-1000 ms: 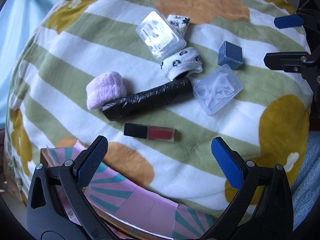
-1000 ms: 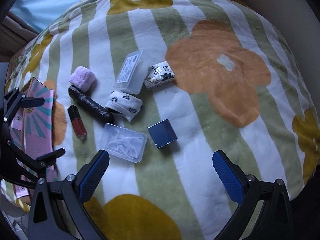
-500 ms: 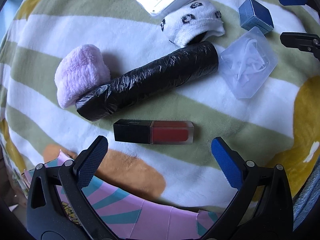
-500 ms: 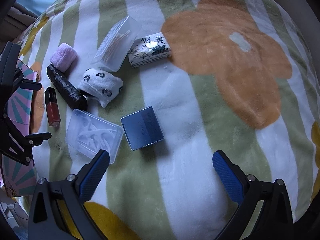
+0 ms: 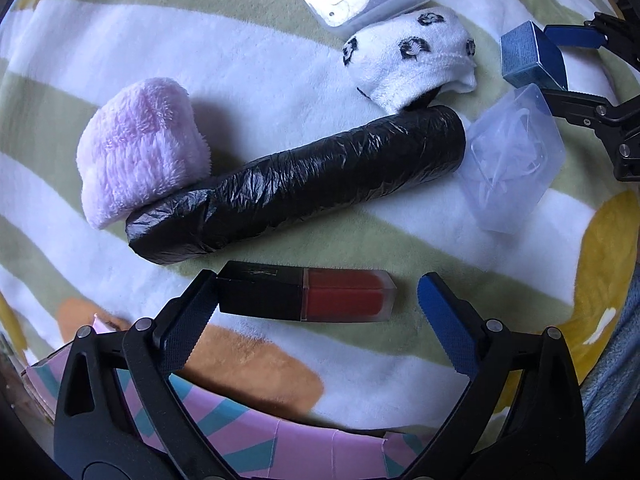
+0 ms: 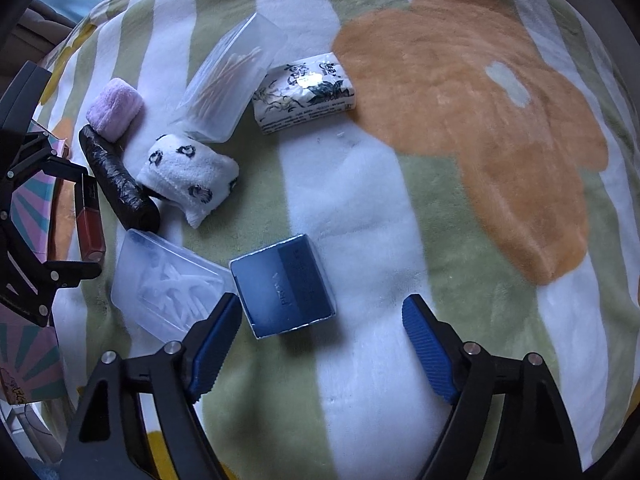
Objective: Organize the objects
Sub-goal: 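Lower the left tool to the red lipstick while the right tool lowers to the blue compact, then close the left tool on the lipstick while the right tool grips the blue compact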
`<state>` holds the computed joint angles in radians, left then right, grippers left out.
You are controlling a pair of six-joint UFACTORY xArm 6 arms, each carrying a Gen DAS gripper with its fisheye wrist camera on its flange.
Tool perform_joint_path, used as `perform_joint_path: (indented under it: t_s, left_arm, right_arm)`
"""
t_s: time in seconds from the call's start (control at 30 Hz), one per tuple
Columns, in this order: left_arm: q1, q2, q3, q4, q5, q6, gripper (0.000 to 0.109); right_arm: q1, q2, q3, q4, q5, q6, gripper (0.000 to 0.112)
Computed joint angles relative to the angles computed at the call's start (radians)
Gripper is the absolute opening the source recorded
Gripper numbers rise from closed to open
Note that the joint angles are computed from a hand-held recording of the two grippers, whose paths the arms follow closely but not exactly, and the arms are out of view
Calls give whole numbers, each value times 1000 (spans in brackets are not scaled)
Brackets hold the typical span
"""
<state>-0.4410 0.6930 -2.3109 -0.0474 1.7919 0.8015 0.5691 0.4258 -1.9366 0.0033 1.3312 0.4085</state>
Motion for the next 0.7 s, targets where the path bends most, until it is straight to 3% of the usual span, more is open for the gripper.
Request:
perform_joint_path:
  t_s: [0.2,0.33,0.57,0.7]
  left_arm:
    - [-2,-90,163,30,-92,28,92]
    - [5,-66,127,28,-68,13,82]
    - [11,-84,156,14,-83,9,82]
    - [21,-108,195,6,-99,0,82]
  right_arm:
    - [-13,-16,28,-15,-11,-41,73]
    - [-28,-30,51,-10,-22,-71,65]
    - [-57,-84,122,38,-39,-125,39]
    - [-78,-133,180,39,-53,-142,38]
